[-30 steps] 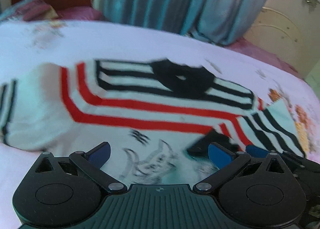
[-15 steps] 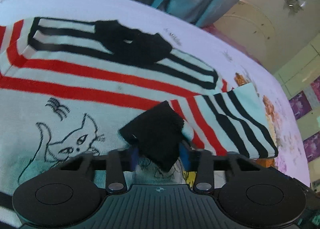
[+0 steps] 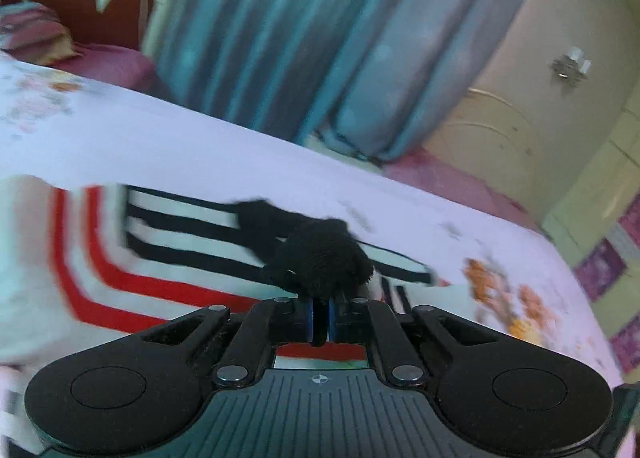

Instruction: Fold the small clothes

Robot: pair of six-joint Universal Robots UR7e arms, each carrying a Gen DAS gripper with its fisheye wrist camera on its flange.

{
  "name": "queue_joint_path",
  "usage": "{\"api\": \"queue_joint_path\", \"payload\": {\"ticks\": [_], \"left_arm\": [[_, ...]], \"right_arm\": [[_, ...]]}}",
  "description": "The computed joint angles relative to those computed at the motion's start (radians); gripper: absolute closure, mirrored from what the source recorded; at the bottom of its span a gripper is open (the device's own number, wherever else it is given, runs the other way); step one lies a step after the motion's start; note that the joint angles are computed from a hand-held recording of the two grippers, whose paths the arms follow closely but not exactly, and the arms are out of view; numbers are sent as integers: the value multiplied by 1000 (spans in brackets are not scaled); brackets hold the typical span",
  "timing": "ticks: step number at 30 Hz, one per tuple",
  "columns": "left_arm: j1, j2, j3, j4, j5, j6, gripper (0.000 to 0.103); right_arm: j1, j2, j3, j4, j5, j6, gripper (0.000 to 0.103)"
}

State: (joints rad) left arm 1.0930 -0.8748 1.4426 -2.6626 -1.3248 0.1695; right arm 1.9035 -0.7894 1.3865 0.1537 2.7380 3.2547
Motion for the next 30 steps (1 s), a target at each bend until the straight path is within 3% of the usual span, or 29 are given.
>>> {"api": "queue_joint_path", "payload": {"ticks": [6, 8, 10, 13, 14, 16, 17, 18, 19, 22, 26, 30], "left_arm": [[49, 8, 5, 60, 108, -16, 97], [55, 11, 25, 63, 131, -10, 98], [60, 16, 37, 51, 144, 6, 98], [53, 7, 45, 42, 174, 39, 97], [46, 1, 56, 20, 193, 54, 97], [34, -15, 69, -14, 223, 86, 86], [28, -26, 86, -39, 242, 89, 73], [24, -43, 105, -66, 258, 91, 63], [21, -47, 111, -94, 268, 96, 62], [13, -52, 108, -130, 254, 90, 62], [11, -34, 67, -29, 143, 65, 62], [8, 24, 35, 0, 113, 76, 62]], "right_arm": [[1, 2, 5, -30, 6, -33, 86], [-14, 5, 8, 24, -8, 40, 86], [-11, -1, 12, 29, -11, 45, 86], [-4, 4, -4, 102, -23, 67, 83], [1, -1, 1, 112, -28, 71, 76], [18, -27, 34, 95, -29, 67, 61], [27, -42, 53, 73, -25, 56, 55], [36, -59, 72, 42, -18, 35, 54], [41, -70, 81, 23, -15, 18, 54], [27, -94, 74, 1, -32, -20, 54], [-12, -102, 40, -27, -72, -82, 54], [-58, -74, -37, 7, -116, -98, 53]]}}
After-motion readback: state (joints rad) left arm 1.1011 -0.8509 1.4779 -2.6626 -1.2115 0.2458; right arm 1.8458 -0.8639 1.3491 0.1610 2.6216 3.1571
